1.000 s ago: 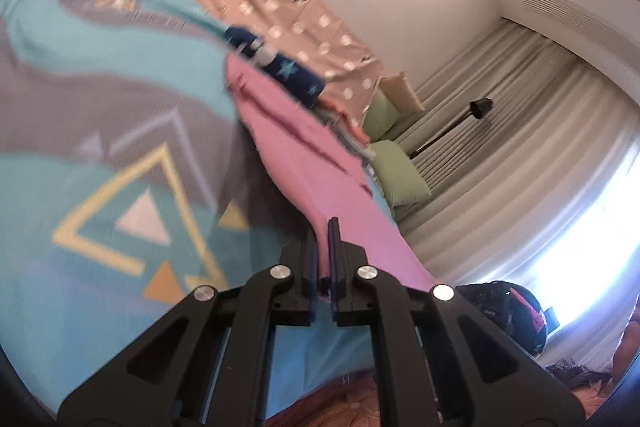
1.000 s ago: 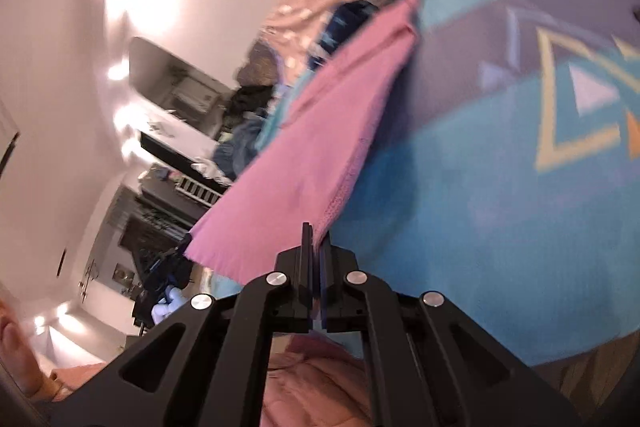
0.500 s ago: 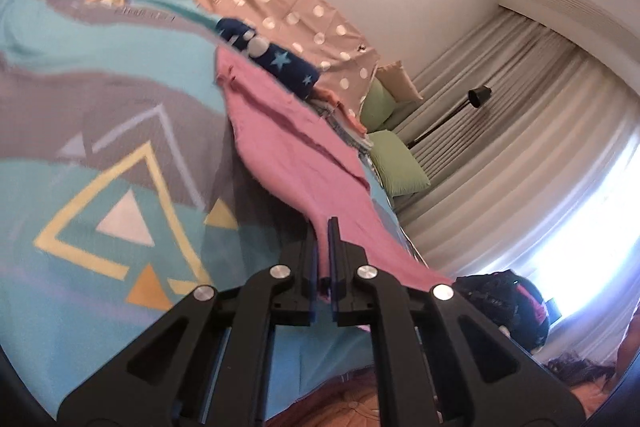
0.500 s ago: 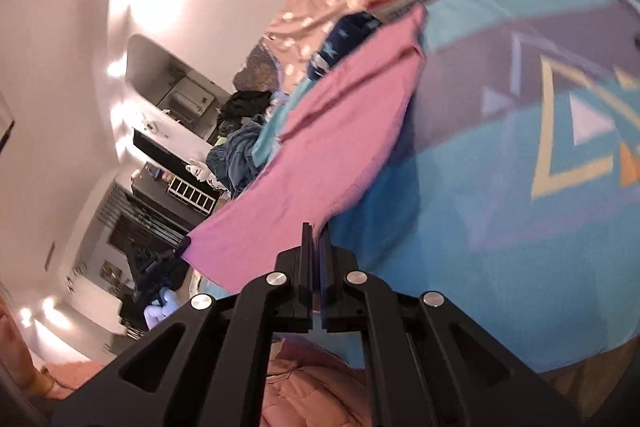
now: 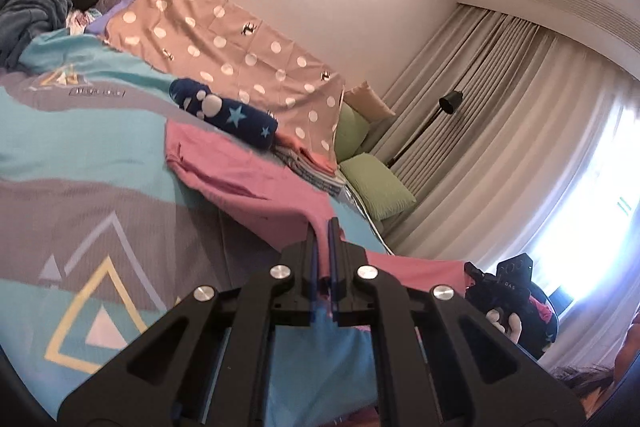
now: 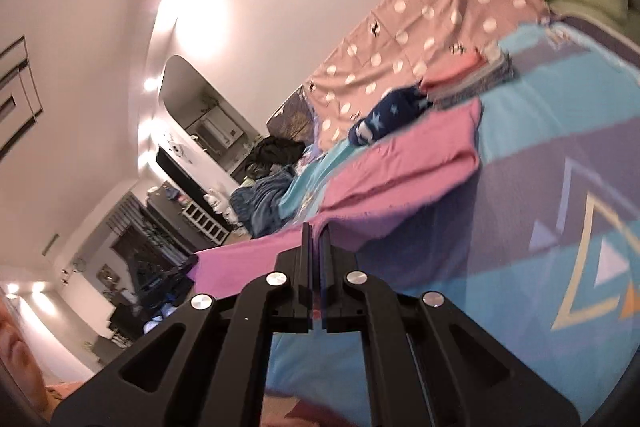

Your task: Fold small clothes

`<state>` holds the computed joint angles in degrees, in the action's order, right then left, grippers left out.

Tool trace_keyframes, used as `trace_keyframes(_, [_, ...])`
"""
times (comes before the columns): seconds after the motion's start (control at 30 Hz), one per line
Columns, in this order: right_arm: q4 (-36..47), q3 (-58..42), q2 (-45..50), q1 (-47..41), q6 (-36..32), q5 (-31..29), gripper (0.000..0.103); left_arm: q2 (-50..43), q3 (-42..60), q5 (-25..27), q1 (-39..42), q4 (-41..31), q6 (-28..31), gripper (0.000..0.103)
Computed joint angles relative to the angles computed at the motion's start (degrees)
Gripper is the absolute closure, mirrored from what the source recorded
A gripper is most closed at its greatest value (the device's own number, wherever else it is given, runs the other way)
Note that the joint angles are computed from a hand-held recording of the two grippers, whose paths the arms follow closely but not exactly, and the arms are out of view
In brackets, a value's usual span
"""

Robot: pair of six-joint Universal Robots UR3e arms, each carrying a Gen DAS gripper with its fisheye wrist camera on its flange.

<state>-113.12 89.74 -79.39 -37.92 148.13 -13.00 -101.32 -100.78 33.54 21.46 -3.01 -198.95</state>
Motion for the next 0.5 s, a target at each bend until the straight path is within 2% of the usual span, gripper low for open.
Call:
trace_keyframes(0.1, [4.2, 0.3, -0.2, -1.0, -3.8, 1.0, 0.101, -0.3, -0.6, -0.4, 0.4, 1.4, -1.2, 0.099])
trace_keyframes(0.2, [-2.5, 0.7, 2.0, -0.8, 1.7, 1.4, 0.101, -1.0, 0.2, 0.1, 0.6, 0.7, -1.7, 0.099])
trace_keyframes(0.4, [-21.9, -7.2, 12.8, 1.9, 20.2, 1.2, 0.101, -7.5, 10.9, 2.4, -1.0, -2.1, -4.5, 0.099])
trace_keyframes(0.5, [-27.8, -17.4, 20.8, 4.2, 28.9, 0.3, 0.101, -12.0, 18.0, 3.6, -2.4, -3.5, -5.6, 0.099])
